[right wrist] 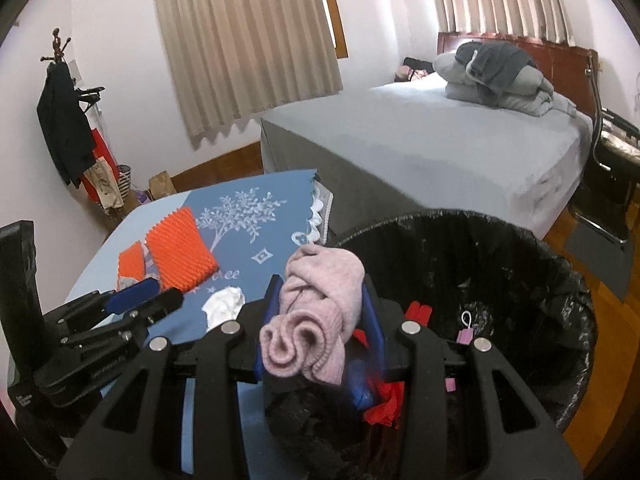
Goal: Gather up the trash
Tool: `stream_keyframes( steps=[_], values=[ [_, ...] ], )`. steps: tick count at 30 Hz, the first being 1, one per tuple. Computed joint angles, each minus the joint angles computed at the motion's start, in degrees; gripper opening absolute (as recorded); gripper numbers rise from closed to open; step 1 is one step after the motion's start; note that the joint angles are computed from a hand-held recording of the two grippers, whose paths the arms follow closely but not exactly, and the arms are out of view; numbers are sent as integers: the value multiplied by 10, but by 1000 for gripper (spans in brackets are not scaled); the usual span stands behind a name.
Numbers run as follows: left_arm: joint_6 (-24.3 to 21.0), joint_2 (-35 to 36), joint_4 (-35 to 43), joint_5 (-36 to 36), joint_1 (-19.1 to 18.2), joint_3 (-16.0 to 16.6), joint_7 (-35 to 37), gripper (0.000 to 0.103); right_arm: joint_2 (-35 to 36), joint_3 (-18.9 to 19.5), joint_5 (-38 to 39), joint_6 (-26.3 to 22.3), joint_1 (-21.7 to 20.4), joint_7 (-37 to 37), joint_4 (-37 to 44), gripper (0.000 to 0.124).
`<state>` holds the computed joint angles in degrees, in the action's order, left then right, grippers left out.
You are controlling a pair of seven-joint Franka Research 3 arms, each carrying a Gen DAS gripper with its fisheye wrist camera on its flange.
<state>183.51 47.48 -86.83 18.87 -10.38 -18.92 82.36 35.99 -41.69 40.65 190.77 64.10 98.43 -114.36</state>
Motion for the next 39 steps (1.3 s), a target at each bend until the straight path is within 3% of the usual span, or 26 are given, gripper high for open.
stream_keyframes(
  steps=[5, 9, 14, 17, 20, 23, 26, 32, 39],
  values=[
    [-21, 22, 26, -4, -18, 9, -1, 64, 3, 18, -10, -3, -20, 0, 3, 37],
    [-51, 43, 57, -11, -35, 20, -1, 66, 9, 19, -16, -7, -25, 7, 6, 37],
    [-85, 71, 94, -25, -35, 6, 19, 66, 8, 29, -22, -6, -40, 14, 5, 37],
    [-100, 86, 109, -37, -30, -8, 38, 63, 8, 31, -27, -8, -44, 18, 6, 37],
    [-115, 100, 122, -55, -15, -38, 70, 48, 6, 32, -30, -7, -45, 21, 2, 37],
    [-111, 99, 116, -71, -10, -45, 87, 36, 6, 30, -30, -8, -44, 23, 2, 37],
    [-103, 92, 104, -84, -3, -51, 94, 31, 4, 26, -31, -6, -41, 25, 0, 37],
    [-61, 58, 62, -86, 5, -49, 88, 29, -1, 15, -21, 3, -28, 10, -4, 37],
    [-28, 22, 44, -60, -9, -29, 61, 29, -7, -45, 29, 13, 33, -22, -20, 37]
  ],
)
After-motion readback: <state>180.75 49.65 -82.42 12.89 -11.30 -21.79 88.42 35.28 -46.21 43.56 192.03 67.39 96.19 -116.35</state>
